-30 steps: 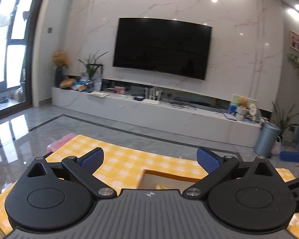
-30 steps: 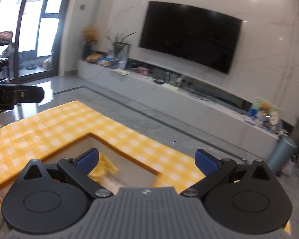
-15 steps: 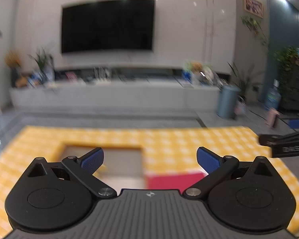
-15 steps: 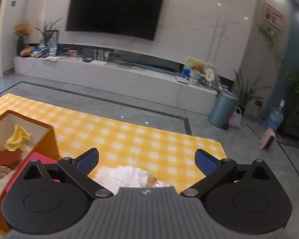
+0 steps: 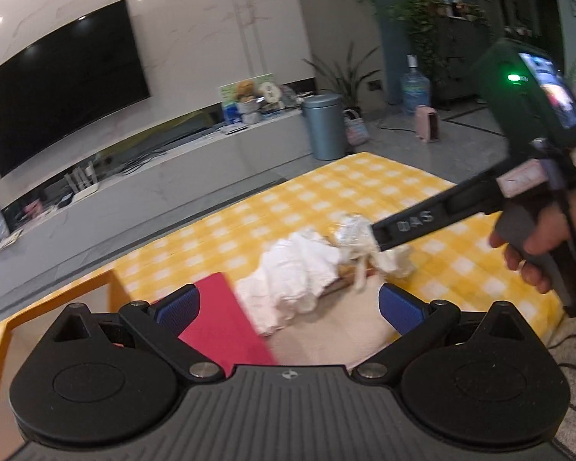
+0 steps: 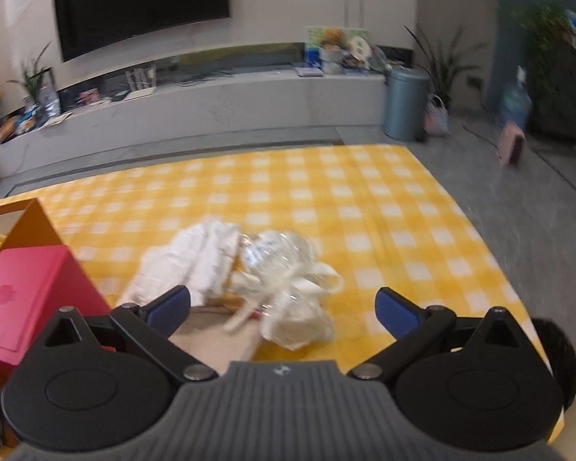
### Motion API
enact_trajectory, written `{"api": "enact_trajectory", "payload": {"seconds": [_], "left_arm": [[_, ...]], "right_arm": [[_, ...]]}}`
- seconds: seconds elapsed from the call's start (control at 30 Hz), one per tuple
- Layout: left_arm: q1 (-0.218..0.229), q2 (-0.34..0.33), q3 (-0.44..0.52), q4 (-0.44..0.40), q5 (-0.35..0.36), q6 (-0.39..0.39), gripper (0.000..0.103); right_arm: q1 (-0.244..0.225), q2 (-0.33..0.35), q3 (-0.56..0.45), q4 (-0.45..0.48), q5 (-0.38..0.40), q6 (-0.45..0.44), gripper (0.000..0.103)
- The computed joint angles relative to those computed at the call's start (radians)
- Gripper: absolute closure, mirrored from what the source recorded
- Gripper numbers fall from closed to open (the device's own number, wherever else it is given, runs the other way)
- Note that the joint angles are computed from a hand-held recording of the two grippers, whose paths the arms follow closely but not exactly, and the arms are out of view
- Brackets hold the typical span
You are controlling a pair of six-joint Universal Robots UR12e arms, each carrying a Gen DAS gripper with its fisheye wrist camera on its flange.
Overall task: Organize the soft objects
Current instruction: 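Reach the left tool to the beige pouch while the right tool approaches the plastic-wrapped bundle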
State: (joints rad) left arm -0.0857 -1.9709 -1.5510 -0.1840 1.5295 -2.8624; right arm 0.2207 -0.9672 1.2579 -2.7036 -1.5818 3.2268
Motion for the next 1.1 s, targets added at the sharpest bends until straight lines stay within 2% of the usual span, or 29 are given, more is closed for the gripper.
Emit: {"api": "enact_trajectory", "payload": {"seconds": [0.17,0.33,0.43,0.57,0.63,0.67,0.73,0.8,0.87,0.93,1.03,1.1], "left_arm": [[0.001,-0.006,-0.017,0.011,-0.079,0.020,0.000],[-0.007,-0.018,-0.027,0.028,-0.060,0.039,0.000],[-0.013,-0.028,-0.013,-0.021,-0.049,0.056,0.000],[-0.028,-0.051,0.011,-0.067,-0.006,0.075,0.000],[-0.038,-0.067,0.018,-0.047,0.019,0.110,0.000],[-0.045,-0.078,0.022,-0.031,0.045,0.126,0.000],[-0.055,-0.093,0.044,-0.065,0.074,0.129,0.000],[-0.055,-0.103,0.059,-0.089,0.055,0.114,0.000],[-0.066,-0.120,0.066,-0.054,0.086,0.138,0.000],[-0.066,-0.130,0.087,-0.096,0.064,0.141,0.000],[-0.065,-0.145,0.113,-0.141,0.013,0.086,0.000],[-0.073,-0.157,0.128,-0.153,0.028,0.087,0.000]], "right_arm": [[-0.008,0.007,0.007,0.002,0.006,0.026,0.003],[-0.009,0.011,0.009,-0.011,-0.011,0.023,0.003],[-0.014,0.010,0.014,-0.017,0.010,0.027,0.003],[-0.016,0.013,0.012,-0.012,-0.003,0.048,0.003],[-0.018,0.014,0.011,-0.011,-0.009,0.063,0.003],[-0.020,0.014,0.012,-0.011,-0.003,0.069,0.003],[-0.027,0.012,0.018,-0.016,0.024,0.079,0.003],[-0.034,0.009,0.022,-0.017,0.041,0.110,0.003],[-0.040,0.006,0.027,-0.023,0.045,0.149,0.003],[-0.044,0.004,0.032,-0.036,0.039,0.186,0.003],[-0.052,0.001,0.035,-0.039,0.034,0.228,0.003],[-0.058,-0.001,0.039,-0.035,0.041,0.255,0.003]]}}
